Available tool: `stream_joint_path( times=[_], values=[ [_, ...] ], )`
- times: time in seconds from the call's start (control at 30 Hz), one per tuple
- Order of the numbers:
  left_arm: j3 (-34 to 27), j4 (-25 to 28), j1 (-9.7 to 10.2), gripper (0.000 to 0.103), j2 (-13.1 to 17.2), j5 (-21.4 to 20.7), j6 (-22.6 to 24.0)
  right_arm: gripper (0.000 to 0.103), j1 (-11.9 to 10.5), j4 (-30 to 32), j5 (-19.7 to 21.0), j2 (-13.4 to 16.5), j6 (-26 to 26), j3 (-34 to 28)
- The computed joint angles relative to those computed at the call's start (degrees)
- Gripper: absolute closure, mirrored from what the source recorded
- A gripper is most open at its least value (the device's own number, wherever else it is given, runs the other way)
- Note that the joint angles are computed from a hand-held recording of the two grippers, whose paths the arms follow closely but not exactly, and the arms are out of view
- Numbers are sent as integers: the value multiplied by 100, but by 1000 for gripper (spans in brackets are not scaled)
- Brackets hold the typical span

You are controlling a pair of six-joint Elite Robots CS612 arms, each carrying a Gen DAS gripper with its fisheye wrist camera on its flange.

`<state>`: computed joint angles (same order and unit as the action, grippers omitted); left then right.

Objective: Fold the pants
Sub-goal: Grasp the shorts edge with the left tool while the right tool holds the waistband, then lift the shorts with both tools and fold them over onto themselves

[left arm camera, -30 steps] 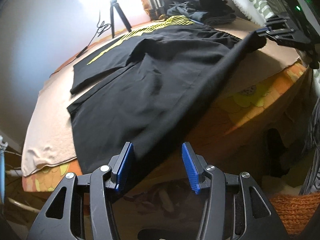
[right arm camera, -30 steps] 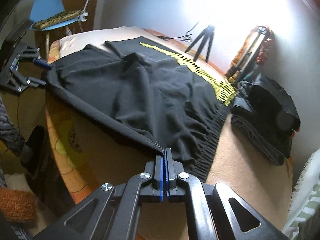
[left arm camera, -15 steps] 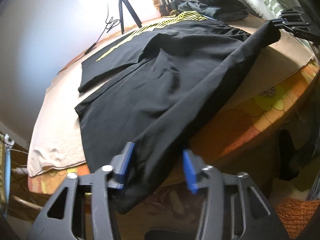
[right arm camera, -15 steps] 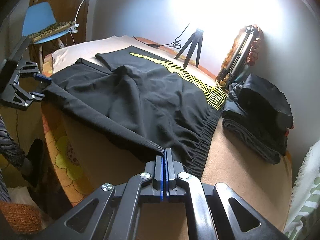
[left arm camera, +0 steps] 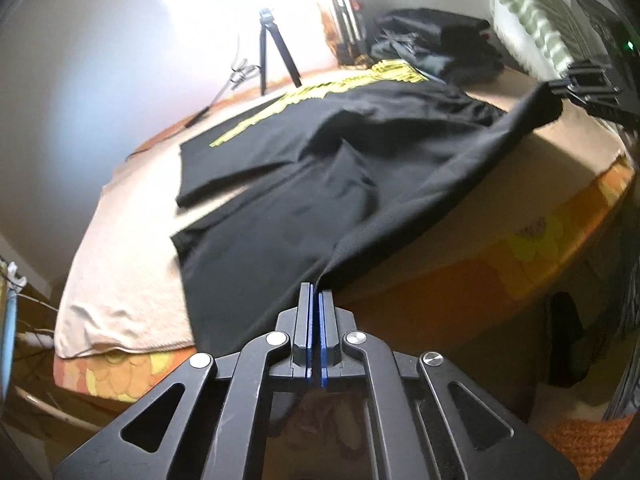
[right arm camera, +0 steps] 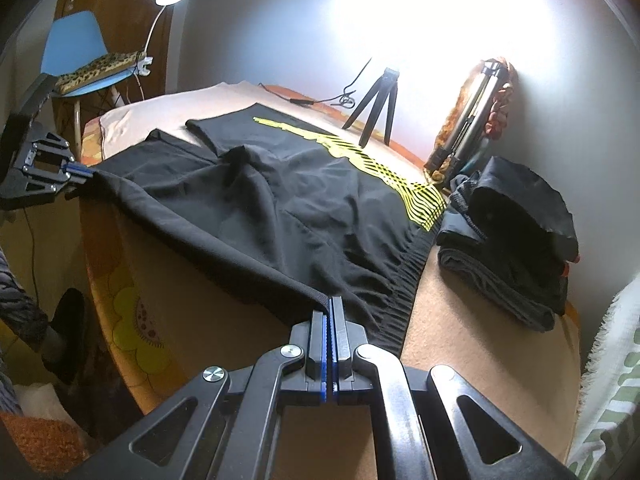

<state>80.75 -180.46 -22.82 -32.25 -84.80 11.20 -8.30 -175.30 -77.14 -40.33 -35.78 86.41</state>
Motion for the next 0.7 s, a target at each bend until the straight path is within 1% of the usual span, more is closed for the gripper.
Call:
stream_joint_path(
  times=[0.13, 0.2, 0.3, 0.43, 0.5, 0.53, 0.63, 0.7],
  values=[
    [-128, 119, 28, 102, 54, -32, -136, 103, 17, -74, -33, 6, 90, -19],
    [-166, 42, 49, 102, 63, -44, -208, 103, 47, -144, -128, 23, 85, -26],
    [-216, -59, 77, 102, 70, -75, -240, 103, 82, -250, -206, 40, 109, -54],
    [-267, 44, 77, 102, 120, -12, -163, 103, 89, -313, -188, 52, 238, -118],
    [-278, 25, 85, 102, 134, 4, -231, 103, 98, -326, -229, 64, 281, -143],
    [-285, -36, 90, 102, 133, 4, -273, 103, 107, -323, -250, 68, 294, -152],
    [-341, -434, 115, 103, 121, 77, -393, 103, 146, -476, -362, 90, 299, -179],
    [-427, -587, 143, 103, 133, 66, -457, 103, 157, -598, -376, 87, 398, -207]
  ],
)
